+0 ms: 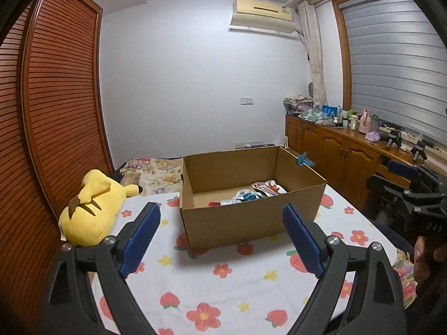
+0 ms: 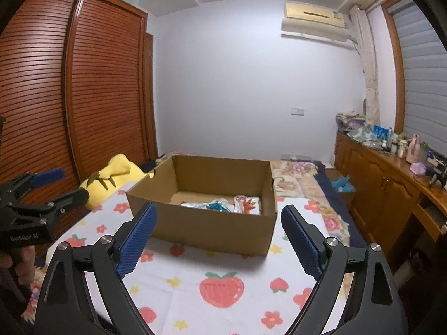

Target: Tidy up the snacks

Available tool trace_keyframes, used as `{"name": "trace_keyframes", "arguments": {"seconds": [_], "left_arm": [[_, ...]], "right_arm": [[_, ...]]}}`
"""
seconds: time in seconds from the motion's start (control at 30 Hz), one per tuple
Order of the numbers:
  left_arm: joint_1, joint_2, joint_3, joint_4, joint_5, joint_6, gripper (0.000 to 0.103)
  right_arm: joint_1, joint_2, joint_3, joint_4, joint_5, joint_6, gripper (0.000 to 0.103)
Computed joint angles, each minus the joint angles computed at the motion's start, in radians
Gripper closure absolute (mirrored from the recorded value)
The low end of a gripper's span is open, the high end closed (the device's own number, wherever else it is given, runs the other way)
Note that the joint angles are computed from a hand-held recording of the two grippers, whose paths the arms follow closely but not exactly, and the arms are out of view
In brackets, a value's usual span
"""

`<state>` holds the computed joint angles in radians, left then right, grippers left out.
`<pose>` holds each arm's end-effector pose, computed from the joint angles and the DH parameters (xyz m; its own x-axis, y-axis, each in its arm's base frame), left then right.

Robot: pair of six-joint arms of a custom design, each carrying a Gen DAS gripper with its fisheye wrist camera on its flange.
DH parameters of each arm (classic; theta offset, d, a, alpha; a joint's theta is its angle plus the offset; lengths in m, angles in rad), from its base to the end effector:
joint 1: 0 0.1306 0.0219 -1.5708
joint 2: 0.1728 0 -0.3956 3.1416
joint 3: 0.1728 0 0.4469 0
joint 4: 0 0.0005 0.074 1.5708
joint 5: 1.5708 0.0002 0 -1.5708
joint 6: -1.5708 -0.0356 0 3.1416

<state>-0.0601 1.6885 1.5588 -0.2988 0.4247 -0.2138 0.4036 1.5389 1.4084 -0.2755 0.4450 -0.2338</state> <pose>0.6730 -0.0557 0.4074 -0.3143 0.2126 -0.9252 0.5071 0.8615 0.0257 0.5745 0.2281 0.4220 -0.3512 0.0774 -0.9331 0.0931 0.9945 0.0475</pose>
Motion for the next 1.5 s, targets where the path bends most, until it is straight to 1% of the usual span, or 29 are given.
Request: {"name": "trace_keyframes", "arguments": {"seconds": [0.1, 0.17, 0.3, 0.43, 0.83, 1.5], "left_arm": [[0.004, -0.017, -0.022, -0.001, 0.004, 0.0, 0.013], [0.003, -0.03, -0.04, 0.007, -0.005, -0.001, 0.013], [0.008, -0.041, -0.059, 0.01, 0.007, 0.006, 0.013], [0.01, -0.045, -0.071, 0.019, 0.001, 0.006, 0.013], [0.011, -0.042, -0.077, 0.021, -0.004, 0.02, 0.013], [0.011, -0.048, -0.086, 0.024, -0.009, 0.016, 0.012]], "right_arm": [[0.006, -0.021, -0.027, 0.001, 0.008, -0.027, 0.009], [0.01, -0.033, -0.042, 0.0, 0.012, -0.035, 0.009], [0.013, -0.05, -0.062, 0.007, 0.014, -0.047, 0.009], [0.022, -0.054, -0.067, 0.011, 0.035, -0.041, 0.009], [0.027, -0.061, -0.081, 0.01, 0.044, -0.044, 0.009], [0.027, -0.062, -0.082, 0.01, 0.036, -0.051, 0.009]]}}
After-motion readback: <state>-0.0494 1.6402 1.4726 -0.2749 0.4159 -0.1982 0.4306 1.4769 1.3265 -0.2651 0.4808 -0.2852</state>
